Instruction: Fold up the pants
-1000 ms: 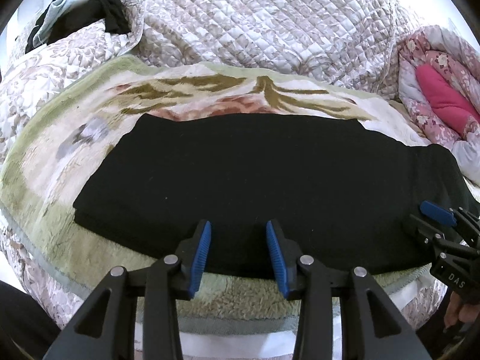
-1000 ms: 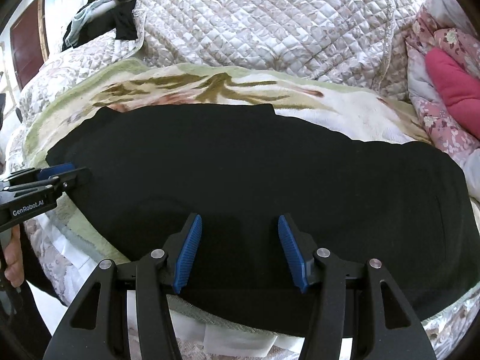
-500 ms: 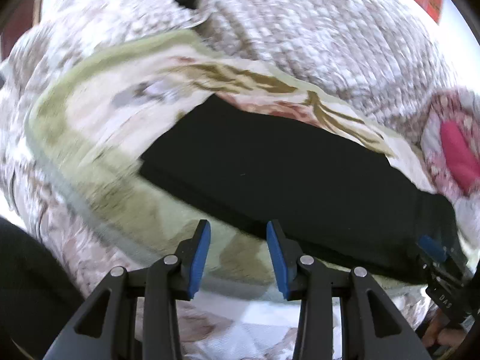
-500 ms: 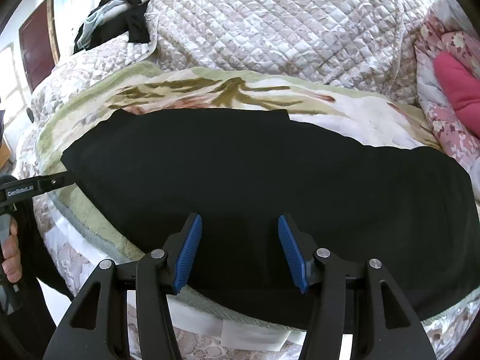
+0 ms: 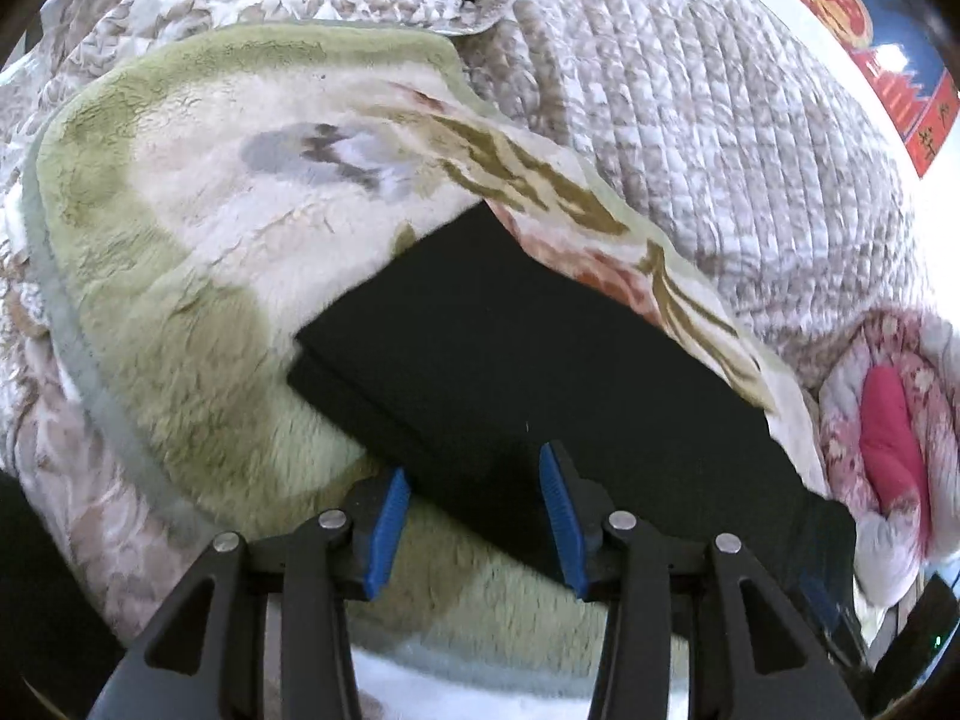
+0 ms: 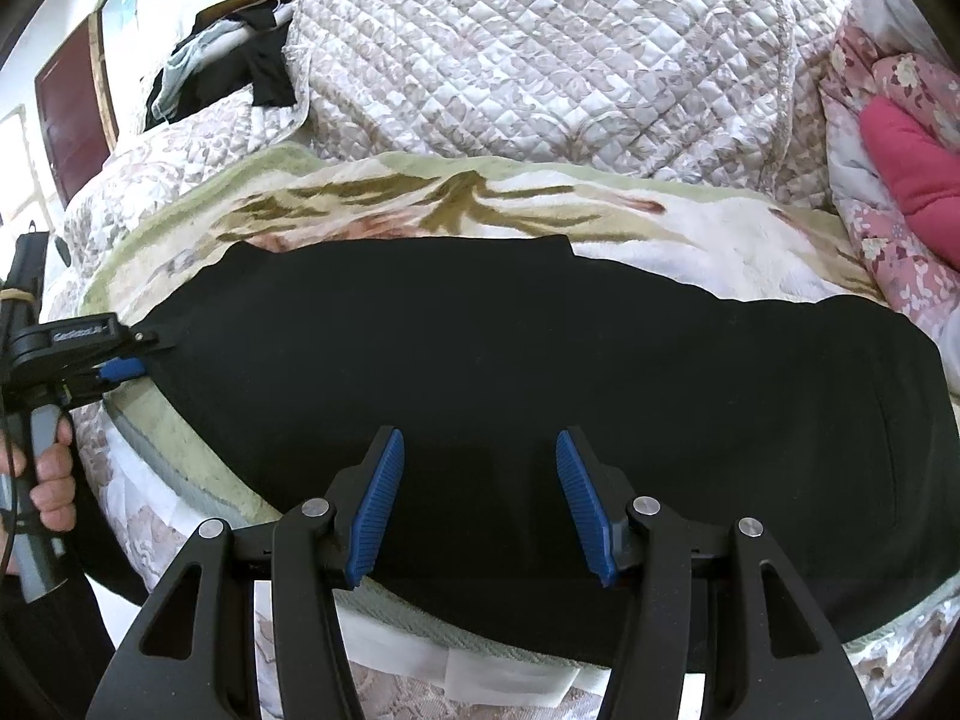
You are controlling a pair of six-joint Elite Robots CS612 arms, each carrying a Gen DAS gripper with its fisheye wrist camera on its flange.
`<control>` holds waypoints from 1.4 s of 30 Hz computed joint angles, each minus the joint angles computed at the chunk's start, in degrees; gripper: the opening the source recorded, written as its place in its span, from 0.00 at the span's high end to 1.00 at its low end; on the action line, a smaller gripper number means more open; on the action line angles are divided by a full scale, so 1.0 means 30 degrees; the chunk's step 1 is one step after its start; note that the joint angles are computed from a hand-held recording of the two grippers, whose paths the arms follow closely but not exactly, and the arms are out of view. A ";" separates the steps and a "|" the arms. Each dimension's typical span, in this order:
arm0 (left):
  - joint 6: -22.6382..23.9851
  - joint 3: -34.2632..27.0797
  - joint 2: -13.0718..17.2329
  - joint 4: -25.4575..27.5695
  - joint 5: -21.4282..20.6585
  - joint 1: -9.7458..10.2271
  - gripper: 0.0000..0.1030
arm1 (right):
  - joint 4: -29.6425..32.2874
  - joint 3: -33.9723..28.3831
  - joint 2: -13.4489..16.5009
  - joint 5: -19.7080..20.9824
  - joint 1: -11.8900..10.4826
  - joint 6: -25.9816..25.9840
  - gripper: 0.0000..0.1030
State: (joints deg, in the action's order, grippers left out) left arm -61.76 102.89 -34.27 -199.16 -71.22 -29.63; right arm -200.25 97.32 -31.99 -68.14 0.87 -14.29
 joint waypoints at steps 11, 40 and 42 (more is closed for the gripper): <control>0.0974 -0.1262 -0.0046 0.2901 0.1161 0.0192 0.88 | -0.0336 -0.0019 0.0021 0.0246 -0.0170 0.0922 0.48; 1.3254 -0.5964 0.1469 0.3638 -0.9782 -0.1001 0.87 | -0.1404 -0.0023 -0.0163 -0.0874 -0.1581 0.7802 0.48; 1.3050 -0.5319 0.1166 0.2555 -1.0291 -0.0866 0.78 | -0.1128 -0.0099 -0.0114 0.0005 -0.1685 0.7800 0.48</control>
State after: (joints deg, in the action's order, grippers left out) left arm -22.61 86.94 -30.77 -191.49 -102.10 -32.23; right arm -203.63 97.03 -32.33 -68.13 -4.18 9.10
